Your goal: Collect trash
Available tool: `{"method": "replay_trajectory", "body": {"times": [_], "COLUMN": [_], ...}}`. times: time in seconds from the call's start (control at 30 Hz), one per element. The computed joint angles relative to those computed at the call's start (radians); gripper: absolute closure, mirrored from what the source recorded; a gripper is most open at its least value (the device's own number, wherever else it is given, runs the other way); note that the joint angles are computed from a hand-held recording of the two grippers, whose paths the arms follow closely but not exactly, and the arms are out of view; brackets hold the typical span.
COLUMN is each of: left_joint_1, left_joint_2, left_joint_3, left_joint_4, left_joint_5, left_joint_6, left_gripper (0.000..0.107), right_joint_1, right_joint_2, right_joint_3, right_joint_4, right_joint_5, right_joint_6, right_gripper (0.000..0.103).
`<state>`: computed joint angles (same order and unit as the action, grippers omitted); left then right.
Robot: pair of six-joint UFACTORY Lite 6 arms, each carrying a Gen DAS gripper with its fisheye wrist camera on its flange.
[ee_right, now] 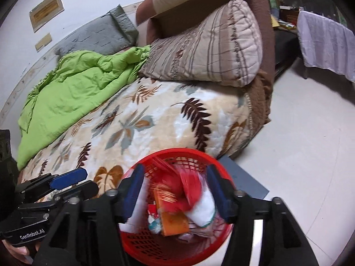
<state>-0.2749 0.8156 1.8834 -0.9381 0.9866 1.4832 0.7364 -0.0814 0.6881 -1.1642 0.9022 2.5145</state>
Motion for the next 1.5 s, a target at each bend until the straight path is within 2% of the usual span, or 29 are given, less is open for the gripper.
{"method": "replay_trajectory", "body": {"times": [0.13,0.2,0.3,0.37,0.4,0.43,0.57,0.73,0.83,0.97,1.03,1.17,1.3,1.5], "left_joint_1": [0.058,0.087,0.16,0.21,0.23,0.257,0.333,0.403,0.424,0.405,0.413,0.445,0.436,0.426], "left_joint_2": [-0.048,-0.09,-0.119,-0.137,-0.141,-0.145,-0.167,-0.2,-0.214,-0.248,-0.238,-0.185,-0.228,-0.239], "left_joint_3": [-0.049,-0.089,-0.113,-0.14,-0.144,-0.151,-0.189,-0.249,-0.28,-0.334,-0.322,-0.238,-0.307,-0.324], "left_joint_4": [-0.077,-0.115,-0.165,-0.197,-0.206,-0.216,-0.289,-0.365,-0.395,-0.411,-0.385,-0.29,-0.345,-0.356], "left_joint_5": [-0.028,-0.039,-0.028,-0.047,-0.054,-0.071,-0.164,-0.196,-0.207,-0.286,-0.262,-0.128,-0.176,-0.211], "left_joint_6": [0.115,0.16,0.238,0.292,0.305,0.32,0.396,0.504,0.562,0.594,0.568,0.442,0.515,0.534], "left_gripper": [0.043,0.037,0.03,0.026,0.023,0.019,0.017,0.013,0.012,0.011,0.011,0.011,0.011,0.011], "right_joint_1": [0.048,0.08,0.125,0.162,0.178,0.195,0.245,0.257,0.275,0.276,0.272,0.269,0.272,0.274], "right_joint_2": [0.085,0.188,0.329,0.442,0.47,0.493,0.582,0.684,0.75,0.78,0.784,0.779,0.777,0.768], "right_joint_3": [0.126,0.258,0.441,0.591,0.629,0.665,0.801,0.95,1.05,1.099,1.107,1.105,1.102,1.084], "right_joint_4": [0.14,0.208,0.234,0.249,0.245,0.237,0.245,0.314,0.331,0.343,0.355,0.364,0.368,0.377], "right_joint_5": [0.165,0.293,0.431,0.533,0.552,0.566,0.581,0.549,0.619,0.655,0.653,0.651,0.651,0.634], "right_joint_6": [-0.107,-0.161,-0.201,-0.226,-0.221,-0.213,-0.161,-0.222,-0.269,-0.292,-0.305,-0.306,-0.303,-0.298], "right_gripper": [0.027,0.02,0.011,0.0,0.0,0.0,0.0,0.0,0.0,0.0,0.0,0.0,0.0,0.0]}}
